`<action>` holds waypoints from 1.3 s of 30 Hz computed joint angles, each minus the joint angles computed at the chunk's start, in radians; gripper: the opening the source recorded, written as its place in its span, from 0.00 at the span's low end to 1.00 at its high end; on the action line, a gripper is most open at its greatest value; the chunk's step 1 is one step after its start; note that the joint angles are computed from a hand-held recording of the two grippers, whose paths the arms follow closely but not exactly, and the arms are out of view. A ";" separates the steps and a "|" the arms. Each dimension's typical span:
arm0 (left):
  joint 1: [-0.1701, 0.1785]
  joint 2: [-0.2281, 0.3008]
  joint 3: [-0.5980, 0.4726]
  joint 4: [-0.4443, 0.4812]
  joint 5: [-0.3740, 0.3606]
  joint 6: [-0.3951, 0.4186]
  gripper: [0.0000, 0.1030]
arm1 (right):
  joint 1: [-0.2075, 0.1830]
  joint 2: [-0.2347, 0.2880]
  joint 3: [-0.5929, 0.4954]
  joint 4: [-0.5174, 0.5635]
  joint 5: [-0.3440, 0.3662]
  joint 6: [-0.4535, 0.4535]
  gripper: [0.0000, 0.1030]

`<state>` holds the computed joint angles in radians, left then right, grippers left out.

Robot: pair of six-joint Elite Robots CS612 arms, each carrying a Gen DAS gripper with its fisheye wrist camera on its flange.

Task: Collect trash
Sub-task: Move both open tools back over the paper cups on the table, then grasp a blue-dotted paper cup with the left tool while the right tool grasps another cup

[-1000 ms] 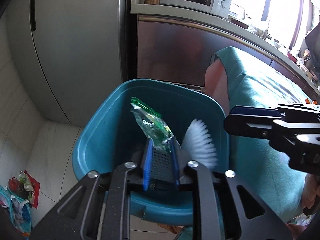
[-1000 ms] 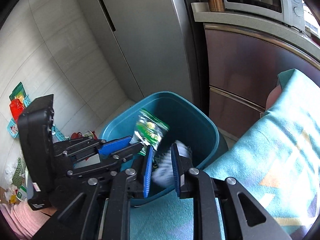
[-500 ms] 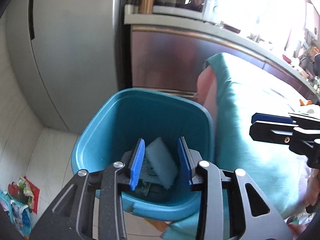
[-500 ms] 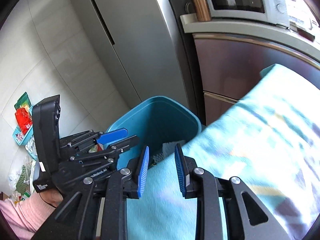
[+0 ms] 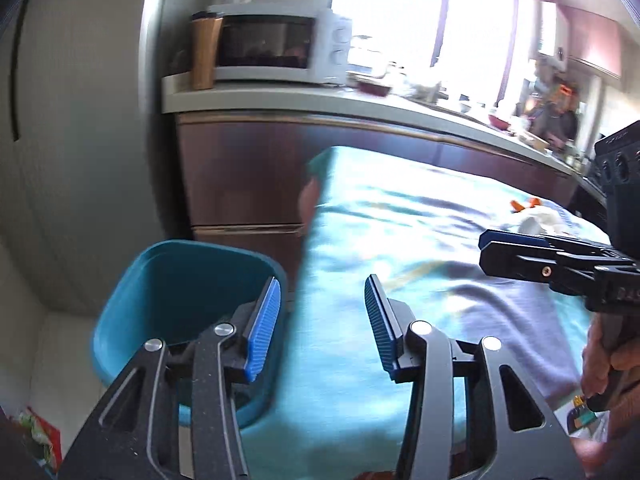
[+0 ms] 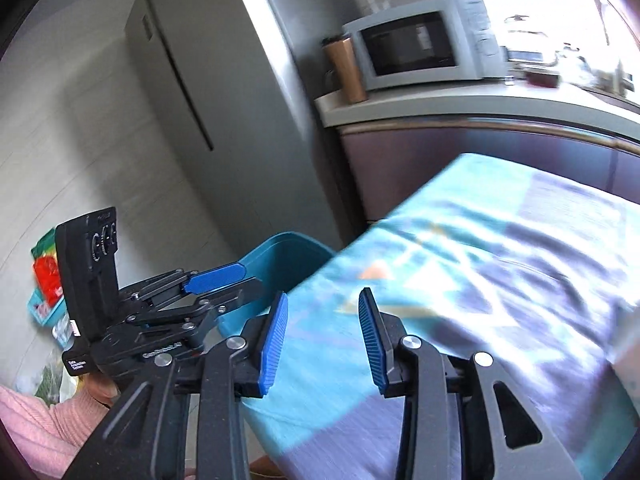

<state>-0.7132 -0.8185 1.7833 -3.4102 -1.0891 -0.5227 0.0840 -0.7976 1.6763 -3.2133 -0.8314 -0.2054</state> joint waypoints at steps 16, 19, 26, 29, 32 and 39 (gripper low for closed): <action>-0.060 0.084 -0.199 0.045 -0.183 0.178 0.47 | -0.133 -0.049 0.160 -0.271 -0.165 0.203 0.39; -0.068 0.103 -0.246 0.063 -0.210 0.218 0.47 | -0.157 -0.051 0.175 -0.307 -0.191 0.230 0.40; -0.073 0.145 -0.347 0.120 -0.269 0.266 0.48 | -0.202 -0.053 0.204 -0.351 -0.228 0.281 0.40; -0.072 0.164 -0.390 0.152 -0.291 0.284 0.50 | -0.223 -0.058 0.230 -0.373 -0.240 0.305 0.40; -0.069 0.186 -0.440 0.191 -0.322 0.294 0.51 | -0.246 -0.062 0.263 -0.401 -0.237 0.346 0.40; -0.062 0.250 -0.574 0.318 -0.362 0.313 0.53 | -0.294 -0.075 0.340 -0.441 -0.210 0.419 0.40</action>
